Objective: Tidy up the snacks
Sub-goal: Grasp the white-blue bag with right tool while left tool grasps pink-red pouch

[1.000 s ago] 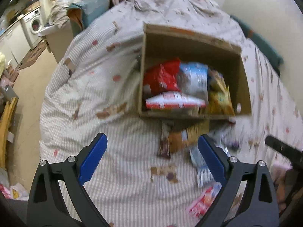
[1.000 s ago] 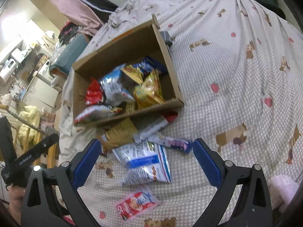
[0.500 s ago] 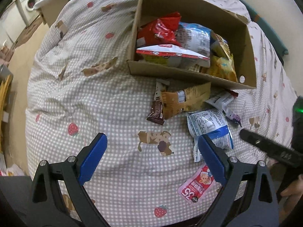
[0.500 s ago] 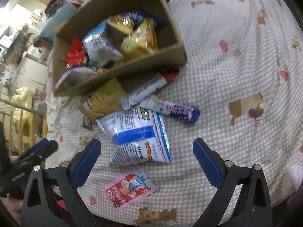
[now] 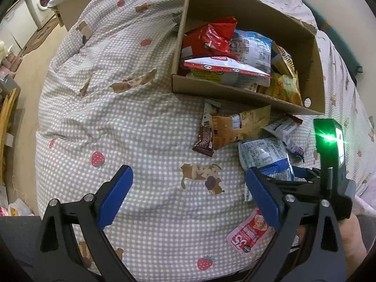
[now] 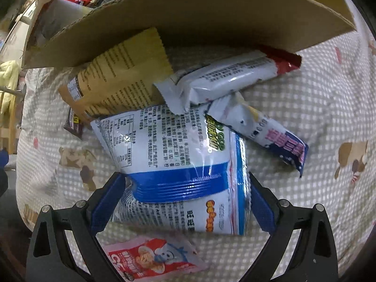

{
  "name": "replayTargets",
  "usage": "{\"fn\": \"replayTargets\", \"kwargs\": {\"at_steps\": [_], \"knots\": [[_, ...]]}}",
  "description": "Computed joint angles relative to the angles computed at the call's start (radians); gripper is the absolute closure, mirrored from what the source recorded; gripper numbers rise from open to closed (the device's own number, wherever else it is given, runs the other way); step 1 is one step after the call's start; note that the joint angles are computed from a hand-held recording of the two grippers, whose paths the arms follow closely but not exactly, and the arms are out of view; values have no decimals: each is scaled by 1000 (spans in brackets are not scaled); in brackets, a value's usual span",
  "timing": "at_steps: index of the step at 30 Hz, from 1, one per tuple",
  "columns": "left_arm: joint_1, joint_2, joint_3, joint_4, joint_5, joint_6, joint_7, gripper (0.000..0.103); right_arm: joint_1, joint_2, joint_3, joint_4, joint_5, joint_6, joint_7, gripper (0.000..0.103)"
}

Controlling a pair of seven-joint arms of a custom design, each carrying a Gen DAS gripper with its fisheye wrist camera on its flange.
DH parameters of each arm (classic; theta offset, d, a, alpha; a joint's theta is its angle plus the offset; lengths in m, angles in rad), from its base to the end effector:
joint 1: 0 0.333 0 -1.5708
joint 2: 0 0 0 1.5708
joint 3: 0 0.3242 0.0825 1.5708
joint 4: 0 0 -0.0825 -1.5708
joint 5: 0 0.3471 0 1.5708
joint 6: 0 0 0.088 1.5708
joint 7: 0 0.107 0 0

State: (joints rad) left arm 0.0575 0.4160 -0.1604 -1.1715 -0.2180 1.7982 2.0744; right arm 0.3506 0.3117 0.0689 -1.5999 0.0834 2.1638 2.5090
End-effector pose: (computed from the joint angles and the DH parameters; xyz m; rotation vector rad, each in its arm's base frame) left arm 0.6594 -0.0606 0.5925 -1.4859 2.6842 -0.5463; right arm 0.5896 0.2604 0.4970 -1.3906 2.5206 0.0983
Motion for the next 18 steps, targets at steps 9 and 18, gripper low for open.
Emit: {"fn": "replayTargets", "kwargs": {"at_steps": [9, 18], "knots": [[-7, -5, -1, -17, 21, 26, 29, 8, -15, -119, 29, -157, 109, 220, -62, 50], [-27, -91, -25, -174, 36, -36, 263, 8, -11, -380, 33, -443, 50, 482, 121, 52]]}}
